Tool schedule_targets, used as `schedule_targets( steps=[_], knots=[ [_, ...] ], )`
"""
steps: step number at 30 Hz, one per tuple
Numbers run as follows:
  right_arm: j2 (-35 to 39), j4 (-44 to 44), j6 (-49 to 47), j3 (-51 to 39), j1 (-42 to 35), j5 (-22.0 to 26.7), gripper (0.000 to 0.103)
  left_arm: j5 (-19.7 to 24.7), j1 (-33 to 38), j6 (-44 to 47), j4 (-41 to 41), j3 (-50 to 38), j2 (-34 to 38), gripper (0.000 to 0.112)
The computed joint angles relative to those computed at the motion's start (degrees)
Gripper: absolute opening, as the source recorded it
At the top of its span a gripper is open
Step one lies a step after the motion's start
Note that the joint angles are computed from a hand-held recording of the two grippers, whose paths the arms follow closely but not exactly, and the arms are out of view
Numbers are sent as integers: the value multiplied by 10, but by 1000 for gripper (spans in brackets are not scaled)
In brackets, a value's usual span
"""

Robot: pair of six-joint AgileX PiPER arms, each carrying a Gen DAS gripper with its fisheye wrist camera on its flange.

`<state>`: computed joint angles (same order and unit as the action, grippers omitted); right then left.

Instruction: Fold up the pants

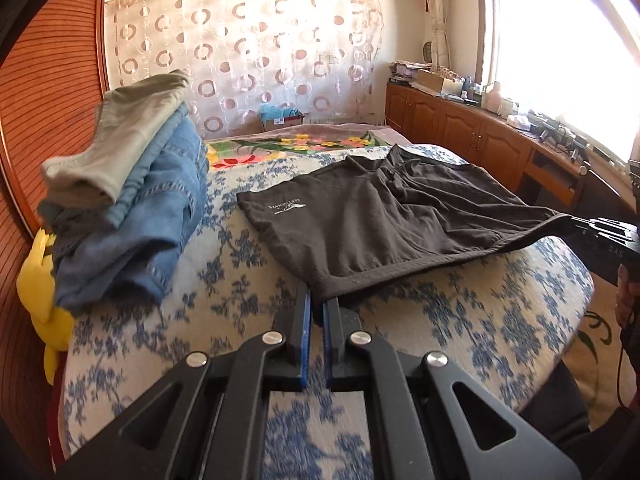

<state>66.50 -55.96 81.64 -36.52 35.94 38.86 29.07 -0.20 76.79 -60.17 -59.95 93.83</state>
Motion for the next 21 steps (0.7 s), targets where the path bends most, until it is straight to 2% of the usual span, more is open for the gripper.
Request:
schedule_targets(
  steps=[10, 17, 21],
  knots=[
    [-43, 24, 13, 8, 93, 74, 3, 39, 48, 62, -45, 76, -63, 2],
    [-61, 42, 34, 19, 145, 106, 3, 68, 74, 70, -39, 127, -109, 2],
    [-71, 43, 52, 19, 179, 129, 3, 64, 78, 71, -30, 148, -129, 2]
  ],
)
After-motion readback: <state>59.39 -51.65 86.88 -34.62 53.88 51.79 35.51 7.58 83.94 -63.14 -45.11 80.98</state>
